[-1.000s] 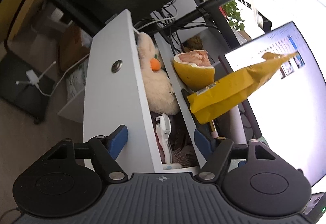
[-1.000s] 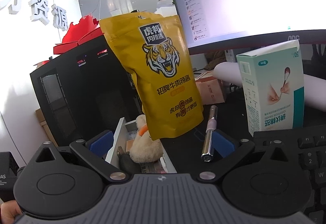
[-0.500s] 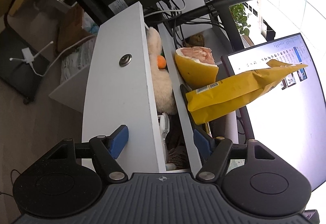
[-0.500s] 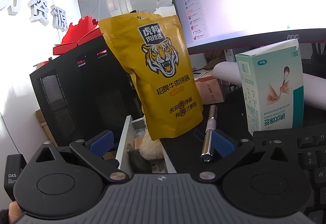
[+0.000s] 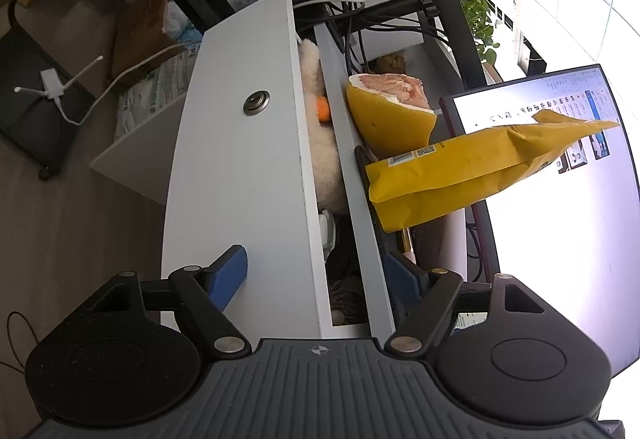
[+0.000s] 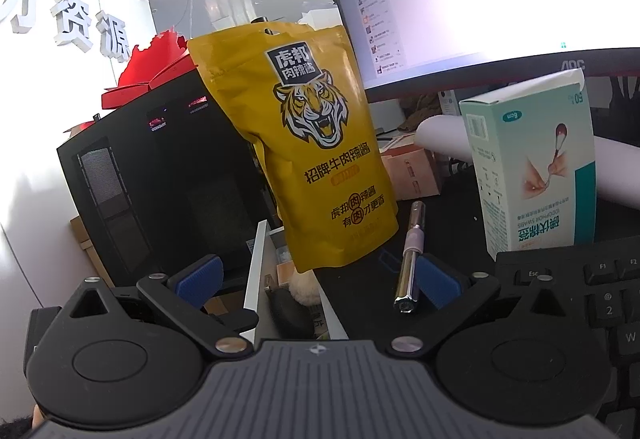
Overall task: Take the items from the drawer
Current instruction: 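Keep pushing the drawer front with the left gripper until shut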
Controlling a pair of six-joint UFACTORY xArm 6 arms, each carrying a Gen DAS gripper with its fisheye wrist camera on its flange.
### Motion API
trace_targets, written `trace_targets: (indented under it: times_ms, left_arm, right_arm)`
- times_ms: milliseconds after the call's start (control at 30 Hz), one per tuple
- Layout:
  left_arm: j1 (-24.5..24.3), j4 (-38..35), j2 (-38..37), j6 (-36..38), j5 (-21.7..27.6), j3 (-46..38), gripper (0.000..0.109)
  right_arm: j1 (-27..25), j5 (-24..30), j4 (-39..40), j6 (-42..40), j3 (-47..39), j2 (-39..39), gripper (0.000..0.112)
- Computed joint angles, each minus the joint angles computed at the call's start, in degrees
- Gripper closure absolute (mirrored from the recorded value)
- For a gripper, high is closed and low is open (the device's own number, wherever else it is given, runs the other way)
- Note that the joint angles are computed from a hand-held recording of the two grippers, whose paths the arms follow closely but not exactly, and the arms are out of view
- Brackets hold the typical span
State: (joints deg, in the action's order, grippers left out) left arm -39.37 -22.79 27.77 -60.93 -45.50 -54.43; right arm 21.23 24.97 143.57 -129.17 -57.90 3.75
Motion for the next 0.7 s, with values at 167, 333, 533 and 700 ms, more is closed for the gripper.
trace_targets:
  times_ms: [167,333,533,700]
  left_arm:
    - [0.0,-0.1,0.6,0.4,0.2,-1.1,0.026]
    - [0.9,3.2,1.3,-0.7,0.1,-1.8,0.025]
    - [1.4,6.8,2.0,-0.4,0.5,-3.2,0.024]
    - [1.8,9.0,3.1,-0.7,1.2,-4.9,0.024]
  right_arm:
    - [0.1,0.1,0.0,-0.6,0.1,-0.1,0.009]
    - [0.1,0.2,-0.1,-0.8,0.2,-0.2,0.009]
    - [0.1,0.1,-0.1,-0.8,0.2,-0.2,0.009]
    - [0.2,0.2,-0.2,-0.8,0.2,-0.2,0.009]
